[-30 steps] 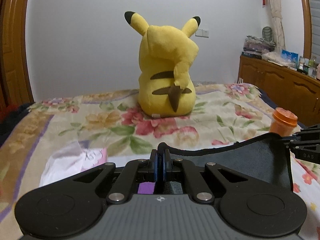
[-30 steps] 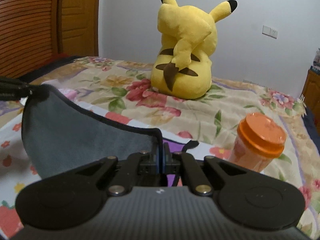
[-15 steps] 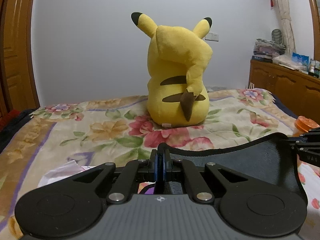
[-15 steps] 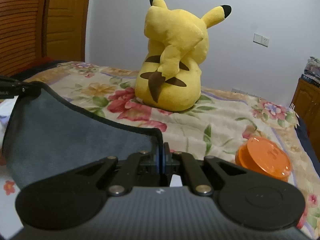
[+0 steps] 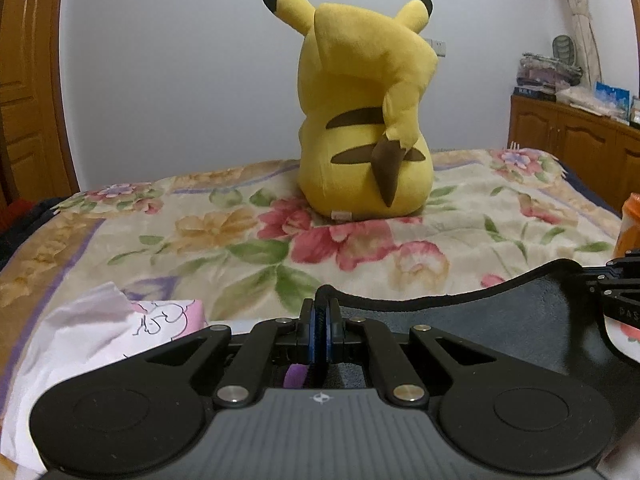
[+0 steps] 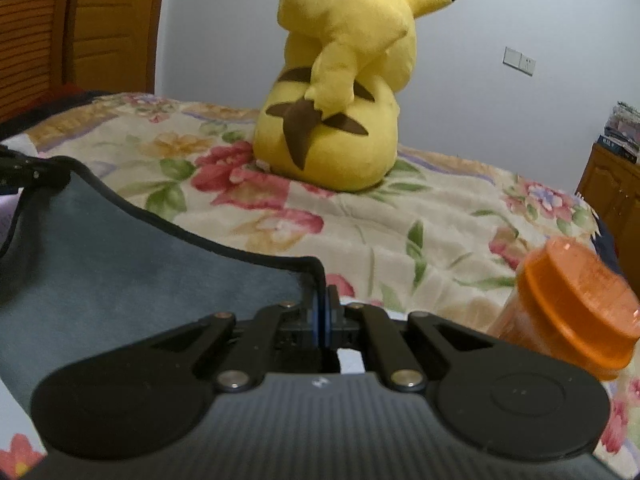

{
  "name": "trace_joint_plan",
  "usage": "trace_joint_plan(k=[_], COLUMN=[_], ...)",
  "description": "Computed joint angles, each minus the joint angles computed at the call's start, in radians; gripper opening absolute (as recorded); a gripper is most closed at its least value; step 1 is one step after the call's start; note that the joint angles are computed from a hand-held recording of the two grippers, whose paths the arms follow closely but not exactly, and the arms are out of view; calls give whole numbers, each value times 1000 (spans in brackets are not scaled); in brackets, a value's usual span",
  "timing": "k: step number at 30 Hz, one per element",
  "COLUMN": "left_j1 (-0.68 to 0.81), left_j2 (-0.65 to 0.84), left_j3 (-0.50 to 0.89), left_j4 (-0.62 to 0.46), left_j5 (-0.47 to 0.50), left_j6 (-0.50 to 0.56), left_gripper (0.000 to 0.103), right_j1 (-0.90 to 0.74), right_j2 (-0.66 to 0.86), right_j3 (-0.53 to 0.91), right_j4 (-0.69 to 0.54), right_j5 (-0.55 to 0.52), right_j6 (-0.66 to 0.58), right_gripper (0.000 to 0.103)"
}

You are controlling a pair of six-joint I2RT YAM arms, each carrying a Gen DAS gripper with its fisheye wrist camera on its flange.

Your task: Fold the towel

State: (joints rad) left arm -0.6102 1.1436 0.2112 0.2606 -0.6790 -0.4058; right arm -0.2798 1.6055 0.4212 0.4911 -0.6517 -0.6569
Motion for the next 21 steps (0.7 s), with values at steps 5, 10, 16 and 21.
trace_joint_plan(k=[5, 10, 16, 21], left_j1=[19, -1, -49, -130], left_j2=[42, 34, -13, -88], left_j3=[0, 3, 18, 27], left_j4=[17, -13, -101, -223], left_j5=[28, 6, -22, -64], left_j6=[0, -17, -41, -113], left_gripper=[10, 14, 36, 37], right_j1=[20, 22, -1, -50], right_j2=[34, 25, -17, -80], right_j3=[9, 5, -8, -32], right_j4=[4, -23, -68, -151], right_j5=[32, 46, 27, -23], right_j6=[17, 9, -16, -50], right_gripper=[4, 10, 12, 12])
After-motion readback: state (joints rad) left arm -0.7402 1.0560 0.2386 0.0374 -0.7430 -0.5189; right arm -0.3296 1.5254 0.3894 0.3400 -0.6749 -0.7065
